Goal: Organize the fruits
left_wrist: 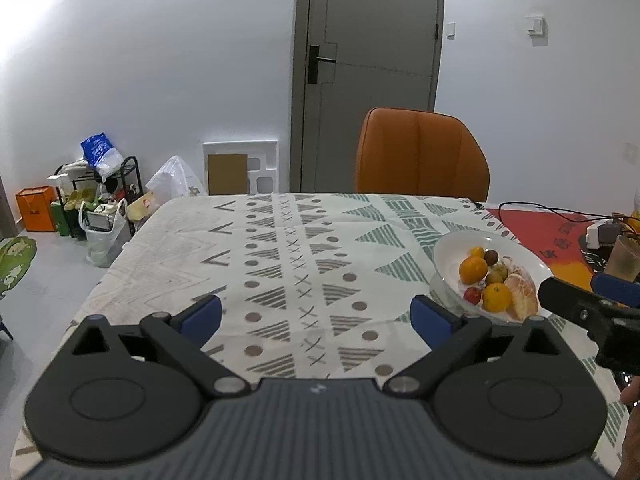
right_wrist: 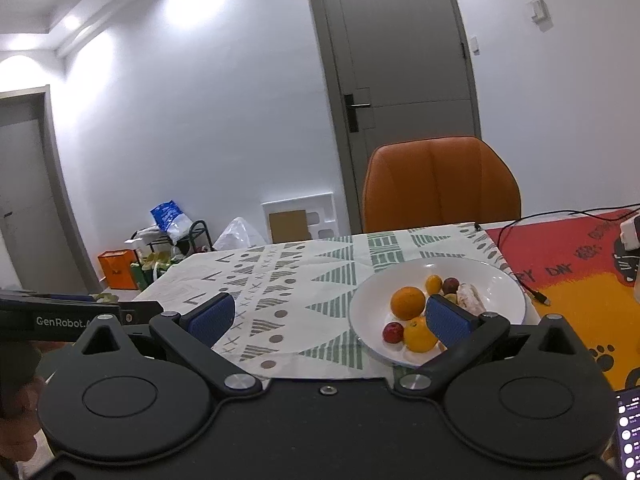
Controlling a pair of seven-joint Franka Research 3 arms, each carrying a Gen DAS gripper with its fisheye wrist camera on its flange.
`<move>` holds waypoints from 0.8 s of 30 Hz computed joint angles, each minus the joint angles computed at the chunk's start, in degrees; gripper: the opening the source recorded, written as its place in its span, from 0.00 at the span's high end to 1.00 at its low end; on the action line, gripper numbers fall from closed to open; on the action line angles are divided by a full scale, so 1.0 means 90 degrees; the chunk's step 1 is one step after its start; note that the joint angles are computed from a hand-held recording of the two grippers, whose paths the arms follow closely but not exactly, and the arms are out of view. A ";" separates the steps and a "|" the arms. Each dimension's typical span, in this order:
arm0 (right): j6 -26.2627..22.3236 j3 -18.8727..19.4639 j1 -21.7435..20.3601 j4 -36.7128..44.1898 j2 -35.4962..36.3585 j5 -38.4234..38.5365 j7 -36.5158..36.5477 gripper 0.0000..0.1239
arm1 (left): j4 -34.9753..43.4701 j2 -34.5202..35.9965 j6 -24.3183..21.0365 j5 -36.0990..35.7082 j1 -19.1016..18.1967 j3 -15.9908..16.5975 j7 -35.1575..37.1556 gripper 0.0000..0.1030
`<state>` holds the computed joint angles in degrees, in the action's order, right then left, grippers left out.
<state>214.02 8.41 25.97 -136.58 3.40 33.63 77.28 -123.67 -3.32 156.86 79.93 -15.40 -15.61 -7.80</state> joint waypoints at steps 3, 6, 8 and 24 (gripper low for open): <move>-0.0118 0.0039 0.0091 0.0001 -0.0073 0.0330 -0.0261 0.17 | -0.0234 -0.0231 0.0062 -0.0031 0.0040 0.0017 0.0015 0.02; -0.0181 0.0079 0.0168 0.0019 -0.0113 0.0598 -0.0495 0.17 | -0.0468 -0.0456 0.0219 -0.0068 0.0144 0.0028 -0.0072 0.00; -0.0169 0.0113 0.0236 0.0057 -0.0113 0.0803 -0.0731 0.17 | -0.0617 -0.0606 0.0354 -0.0018 0.0237 0.0025 -0.0182 0.00; -0.0387 0.0250 0.0454 0.0048 -0.0312 0.1300 -0.1425 0.17 | -0.1527 -0.1605 0.0766 -0.0010 0.0766 -0.0172 -0.0422 0.00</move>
